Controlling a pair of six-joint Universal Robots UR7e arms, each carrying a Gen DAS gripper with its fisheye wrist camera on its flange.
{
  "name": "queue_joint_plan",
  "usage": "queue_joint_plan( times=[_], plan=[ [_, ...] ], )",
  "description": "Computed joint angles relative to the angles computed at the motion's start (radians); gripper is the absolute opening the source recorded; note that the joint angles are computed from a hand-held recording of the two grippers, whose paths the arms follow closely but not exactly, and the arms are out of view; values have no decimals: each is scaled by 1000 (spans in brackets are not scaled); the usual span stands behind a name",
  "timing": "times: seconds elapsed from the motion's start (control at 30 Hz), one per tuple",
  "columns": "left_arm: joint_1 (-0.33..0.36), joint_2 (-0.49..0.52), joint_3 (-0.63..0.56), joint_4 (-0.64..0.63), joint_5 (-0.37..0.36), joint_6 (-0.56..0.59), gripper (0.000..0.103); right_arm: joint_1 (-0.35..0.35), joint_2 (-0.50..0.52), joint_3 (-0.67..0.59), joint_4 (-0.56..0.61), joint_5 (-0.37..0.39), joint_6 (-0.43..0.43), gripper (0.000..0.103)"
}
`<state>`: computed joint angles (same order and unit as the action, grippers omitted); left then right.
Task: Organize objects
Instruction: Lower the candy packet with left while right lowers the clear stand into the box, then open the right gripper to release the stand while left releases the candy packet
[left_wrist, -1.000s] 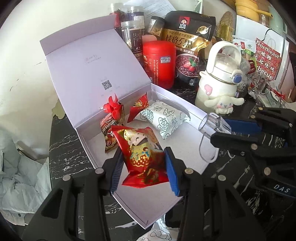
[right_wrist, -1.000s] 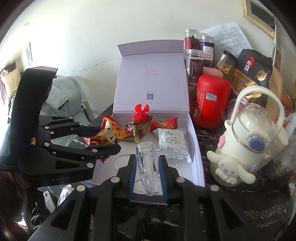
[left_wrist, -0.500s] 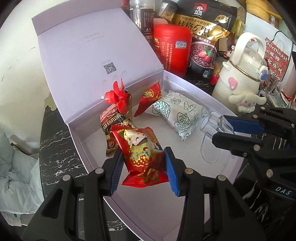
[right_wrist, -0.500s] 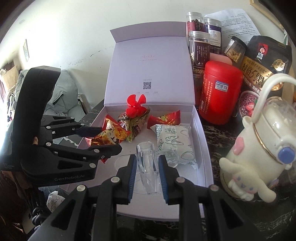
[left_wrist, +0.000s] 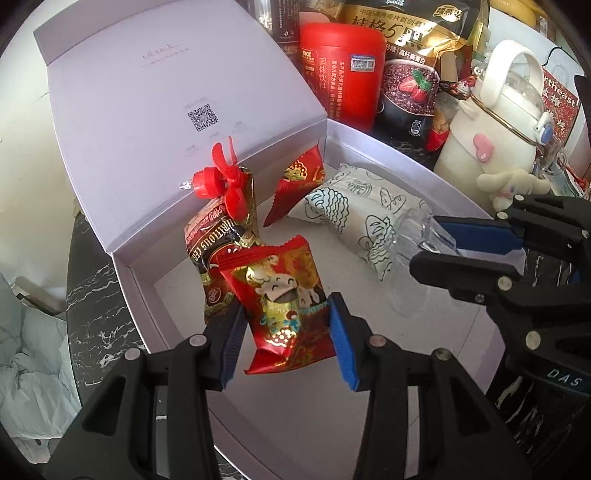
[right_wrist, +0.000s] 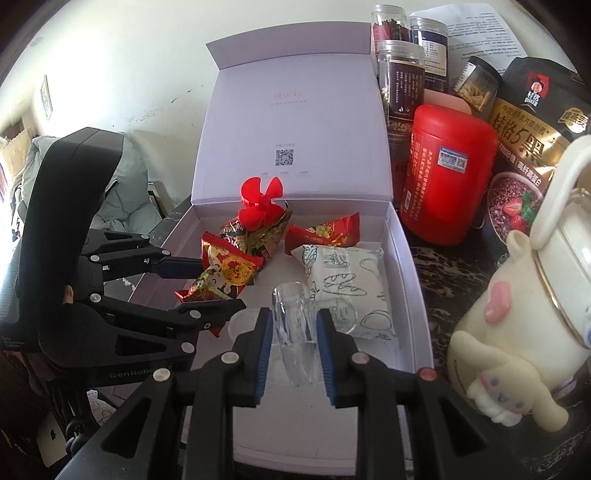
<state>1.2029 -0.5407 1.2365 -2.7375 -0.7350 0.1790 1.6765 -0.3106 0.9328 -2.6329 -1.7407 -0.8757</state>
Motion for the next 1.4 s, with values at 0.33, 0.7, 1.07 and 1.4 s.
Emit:
queue_joint_plan(
  times=[0.33, 0.7, 1.07, 1.4],
  plan=[
    [9, 21, -40, 84, 3, -11, 42, -2, 21, -24, 27, -21, -1, 23],
    [6, 31, -60, 128, 25, -26, 43, -3, 31, -42, 45, -39, 5, 23],
    [2, 49, -100, 201, 83, -82, 49, -2, 35, -50, 38, -52, 20, 23],
    [-13, 81, -135, 137, 147, -10, 55, -3, 15, -13, -36, -70, 54, 36]
  ],
)
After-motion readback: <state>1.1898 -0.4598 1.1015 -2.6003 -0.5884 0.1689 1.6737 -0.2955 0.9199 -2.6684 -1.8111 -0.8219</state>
